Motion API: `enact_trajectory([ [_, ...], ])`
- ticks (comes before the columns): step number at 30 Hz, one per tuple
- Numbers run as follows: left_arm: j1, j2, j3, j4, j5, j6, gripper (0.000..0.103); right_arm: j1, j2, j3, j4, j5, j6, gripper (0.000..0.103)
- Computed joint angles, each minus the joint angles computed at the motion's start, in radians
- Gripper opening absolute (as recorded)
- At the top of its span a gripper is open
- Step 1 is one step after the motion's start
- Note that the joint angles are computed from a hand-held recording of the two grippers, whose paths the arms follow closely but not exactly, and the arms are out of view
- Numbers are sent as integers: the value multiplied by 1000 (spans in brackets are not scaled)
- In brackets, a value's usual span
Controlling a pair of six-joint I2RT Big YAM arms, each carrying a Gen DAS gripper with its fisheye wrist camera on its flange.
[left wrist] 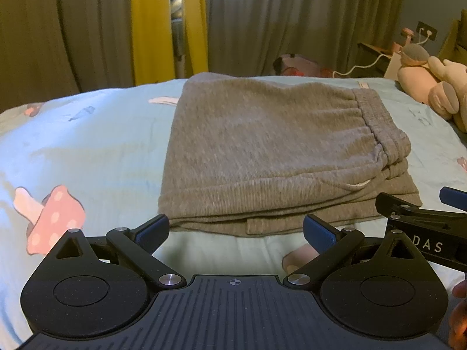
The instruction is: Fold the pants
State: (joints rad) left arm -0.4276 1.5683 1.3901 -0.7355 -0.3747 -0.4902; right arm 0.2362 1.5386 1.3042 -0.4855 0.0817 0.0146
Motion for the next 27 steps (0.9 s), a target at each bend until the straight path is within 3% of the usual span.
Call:
enact_trajectory([
  [27,-1,-1,-3,-7,6,-11,102,0,6,3,-3,-7,-9,99],
])
